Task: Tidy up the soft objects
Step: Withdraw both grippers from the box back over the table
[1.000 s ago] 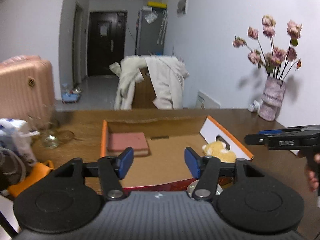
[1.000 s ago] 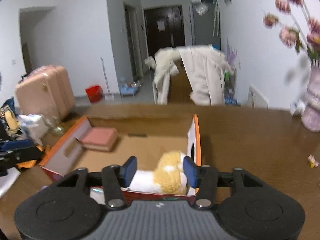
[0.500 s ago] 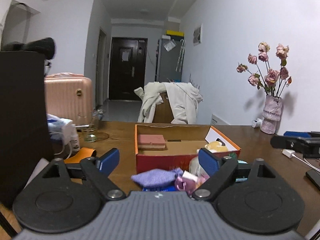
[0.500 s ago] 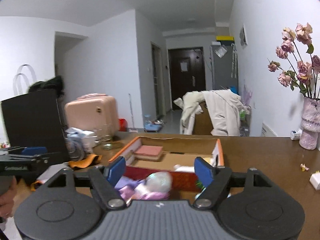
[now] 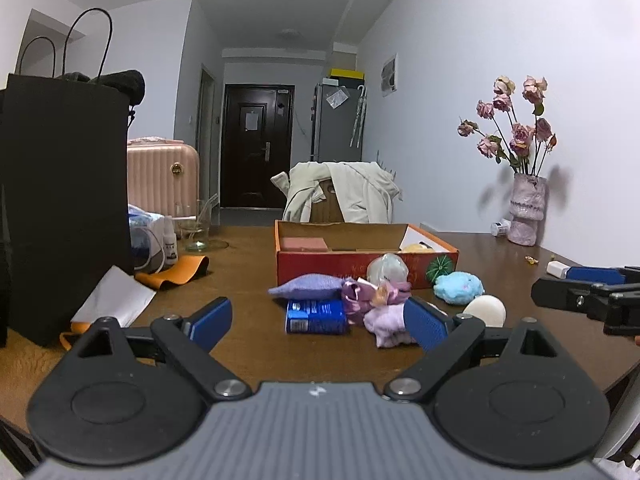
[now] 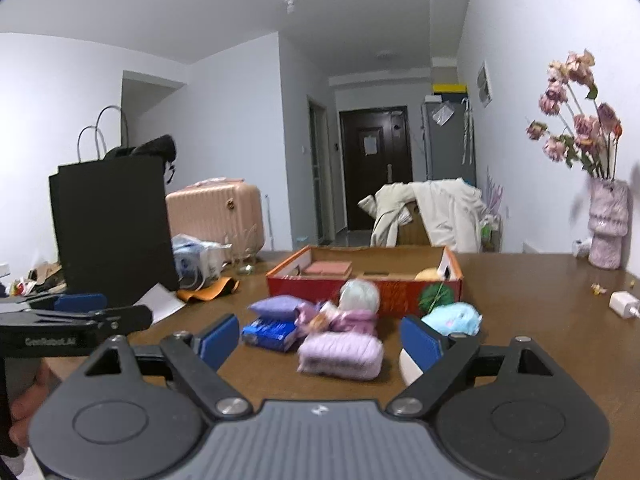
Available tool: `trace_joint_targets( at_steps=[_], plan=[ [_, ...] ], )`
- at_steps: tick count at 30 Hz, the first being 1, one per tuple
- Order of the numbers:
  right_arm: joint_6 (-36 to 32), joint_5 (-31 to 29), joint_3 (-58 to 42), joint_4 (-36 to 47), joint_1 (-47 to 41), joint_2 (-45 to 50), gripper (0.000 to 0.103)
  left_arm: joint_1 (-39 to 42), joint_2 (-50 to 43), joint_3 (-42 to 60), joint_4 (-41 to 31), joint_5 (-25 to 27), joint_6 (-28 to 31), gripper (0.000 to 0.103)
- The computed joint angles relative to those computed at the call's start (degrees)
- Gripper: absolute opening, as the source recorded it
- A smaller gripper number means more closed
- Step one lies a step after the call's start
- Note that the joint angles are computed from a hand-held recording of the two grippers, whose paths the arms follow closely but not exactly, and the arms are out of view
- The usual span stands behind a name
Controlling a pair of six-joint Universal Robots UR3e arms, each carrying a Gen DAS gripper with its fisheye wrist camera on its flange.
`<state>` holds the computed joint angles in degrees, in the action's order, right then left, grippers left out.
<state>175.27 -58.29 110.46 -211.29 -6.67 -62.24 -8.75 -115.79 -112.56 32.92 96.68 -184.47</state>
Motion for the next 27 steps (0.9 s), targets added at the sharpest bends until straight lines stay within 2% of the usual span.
trace_joint_targets(
  at_steps=[4,9,12,18,22,27],
  plan=[
    [0.01,-0.62,1.02,-0.80,0.66,0.28,0.087,-0.04,-0.06,-0.20,0.15,0.02,-0.84,0.094],
    [1.01,-0.52,-3.07,3.10,0.68,2.18,0.086,0.82,-1.51,3.13,-2.60,-1.70,-0.83,0.094],
    [1.28,-0.53,-8.21,8.02,1.16,4.77,0.081,1.63,-3.25,6.76,-5.92,-4.37,-0.98,0.084],
    [2.34,-1.33,-23.53,20.74,2.44,13.11,0.062,2.63,-11.05,21.19,-17.90,-9.47,-1.14,0.069],
    [3.89,-1.76,-37.05,29.21,2.97,20.55,0.062,3.65,-17.63,33.33,-27.79,-14.10,-2.03,0.062],
    [6.02,-2.46,-57.20,40.85,3.85,31.52,0.062,4.95,-28.93,54.21,-41.98,-19.92,-5.00,0.053]
  ],
)
